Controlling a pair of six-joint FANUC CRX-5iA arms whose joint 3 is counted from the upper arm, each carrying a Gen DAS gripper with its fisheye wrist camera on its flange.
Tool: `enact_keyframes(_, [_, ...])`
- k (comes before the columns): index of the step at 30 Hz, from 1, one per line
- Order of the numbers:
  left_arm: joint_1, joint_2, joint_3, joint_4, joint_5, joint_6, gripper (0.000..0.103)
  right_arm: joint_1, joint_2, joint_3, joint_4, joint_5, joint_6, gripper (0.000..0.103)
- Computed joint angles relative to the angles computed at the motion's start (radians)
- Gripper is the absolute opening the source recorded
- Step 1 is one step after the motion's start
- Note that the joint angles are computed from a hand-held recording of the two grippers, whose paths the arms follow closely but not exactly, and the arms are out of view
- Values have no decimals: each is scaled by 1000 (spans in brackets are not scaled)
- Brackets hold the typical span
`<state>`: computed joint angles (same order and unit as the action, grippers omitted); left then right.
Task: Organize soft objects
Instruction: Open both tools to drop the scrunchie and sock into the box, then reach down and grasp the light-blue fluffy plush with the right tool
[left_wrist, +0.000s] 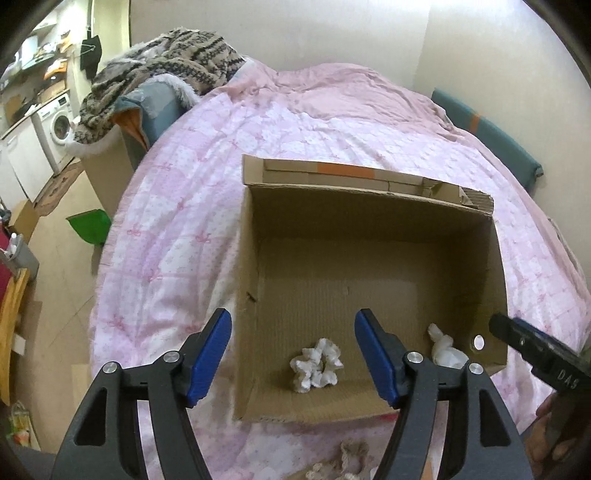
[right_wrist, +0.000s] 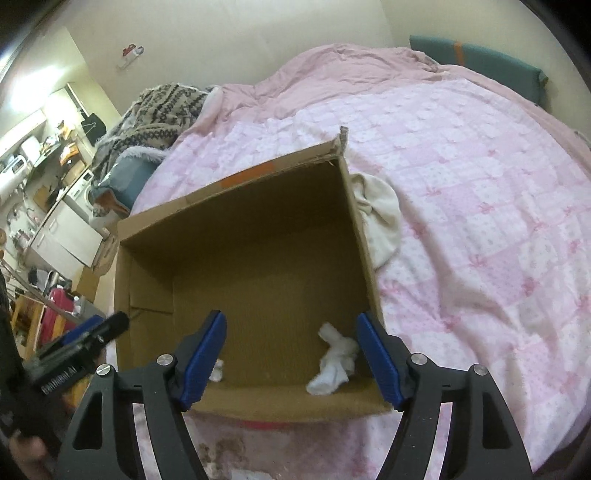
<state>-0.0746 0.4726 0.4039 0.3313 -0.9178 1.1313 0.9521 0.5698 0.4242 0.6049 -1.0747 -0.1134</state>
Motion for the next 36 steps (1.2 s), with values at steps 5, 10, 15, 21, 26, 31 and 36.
enact_keyframes(5, [13,-28,-14,-44,-34,6,66,22,-30,-33,-22,-23,-35,77])
enact_keyframes(10, [36,-56,-45,-41,-79,12,67,43,-55,-59,-1,-30,-63,77])
enact_keyframes(15, [54,-106,-115,-18,-95,-43,66,62,-78,-89,-13,-12,-81,77])
enact_keyframes(21, [67,-164,-191,-9,-79,-60,66,84,-85,-99,-46,27,-64,77])
enact_keyframes(26, [69,-182,-217,-30,-100,-61,66,99,-79,-88,-109,59,-11,77])
enact_keyframes(31, [68,-187,-231,-55,-124,-74,66,98,-85,-90,-212,137,33,77])
enact_keyframes(36, [68,-176,-223,-102,-136,-27,67,90,-83,-88,-305,201,76,77])
